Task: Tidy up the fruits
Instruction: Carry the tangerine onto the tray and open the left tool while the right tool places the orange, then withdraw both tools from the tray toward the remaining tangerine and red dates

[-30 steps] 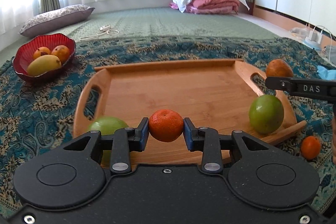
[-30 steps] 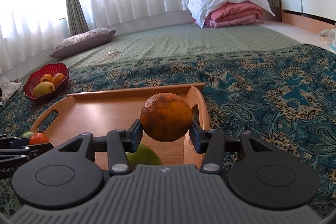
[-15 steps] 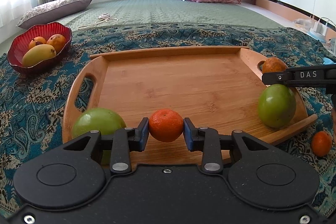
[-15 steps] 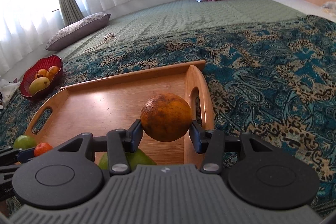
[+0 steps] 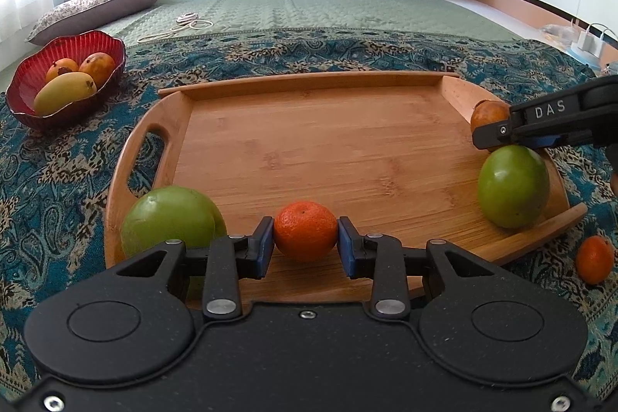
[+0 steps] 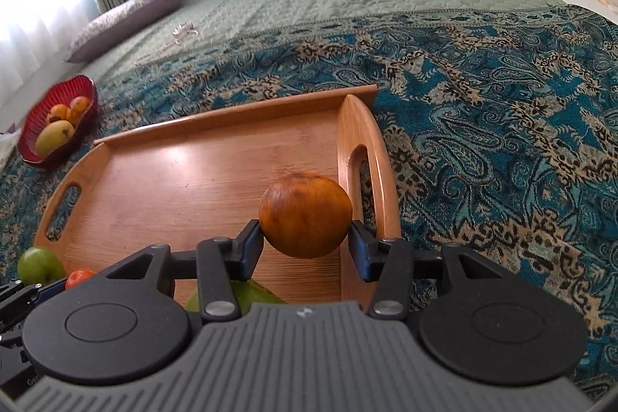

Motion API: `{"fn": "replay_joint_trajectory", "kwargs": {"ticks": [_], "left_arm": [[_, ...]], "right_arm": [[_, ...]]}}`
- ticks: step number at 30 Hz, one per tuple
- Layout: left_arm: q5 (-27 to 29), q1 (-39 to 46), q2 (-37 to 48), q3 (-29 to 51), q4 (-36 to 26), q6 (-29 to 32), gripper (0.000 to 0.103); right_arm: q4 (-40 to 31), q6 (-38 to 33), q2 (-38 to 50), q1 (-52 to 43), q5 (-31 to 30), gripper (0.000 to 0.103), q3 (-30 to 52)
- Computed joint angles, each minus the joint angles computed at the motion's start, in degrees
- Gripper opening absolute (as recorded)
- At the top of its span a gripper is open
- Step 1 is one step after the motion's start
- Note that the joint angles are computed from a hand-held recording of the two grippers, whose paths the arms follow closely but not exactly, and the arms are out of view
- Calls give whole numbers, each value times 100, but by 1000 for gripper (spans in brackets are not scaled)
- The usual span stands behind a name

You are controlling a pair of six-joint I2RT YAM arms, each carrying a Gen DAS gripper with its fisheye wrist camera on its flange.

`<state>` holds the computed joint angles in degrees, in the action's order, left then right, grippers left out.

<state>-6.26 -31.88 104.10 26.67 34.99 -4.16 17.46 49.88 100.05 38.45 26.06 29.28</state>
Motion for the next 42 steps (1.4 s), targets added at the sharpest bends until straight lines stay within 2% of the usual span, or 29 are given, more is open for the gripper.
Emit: {"fn": "replay_joint_trajectory", "kwargs": {"ticks": [5, 14, 16, 21, 24, 26, 30, 33, 35, 42], "left_arm": [[33, 14, 44, 59, -79, -26, 33], [60, 75, 61, 51, -45, -1, 33], [54, 57, 50, 47, -59, -39, 34], [167, 106, -92, -80, -18, -23, 42], [152, 89, -238, -195, 28, 5, 48], [178, 90, -354, -284, 55, -6, 55], [167, 85, -598, -469, 120, 8, 64], [188, 69, -766, -662, 242, 21, 71], [175, 43, -881, -848, 424, 19, 81], [-71, -166, -1263, -1371, 853, 207, 88]], "right_arm": [[-255, 37, -74, -155, -210, 51, 117], [-211, 83, -209, -162, -285, 51, -5], [-155, 105, -275, -153, -348, 55, -65], [5, 140, -398, -59, -376, 55, -223], [152, 193, -514, 20, -353, 60, -367], [284, 183, -609, 75, -327, 67, -484], [421, 153, -804, 271, -157, 70, -683], [469, 133, -937, 507, 83, 73, -815], [481, 127, -1028, 698, 284, 77, -899], [500, 138, -1096, 1501, 1142, 88, -1034]]}}
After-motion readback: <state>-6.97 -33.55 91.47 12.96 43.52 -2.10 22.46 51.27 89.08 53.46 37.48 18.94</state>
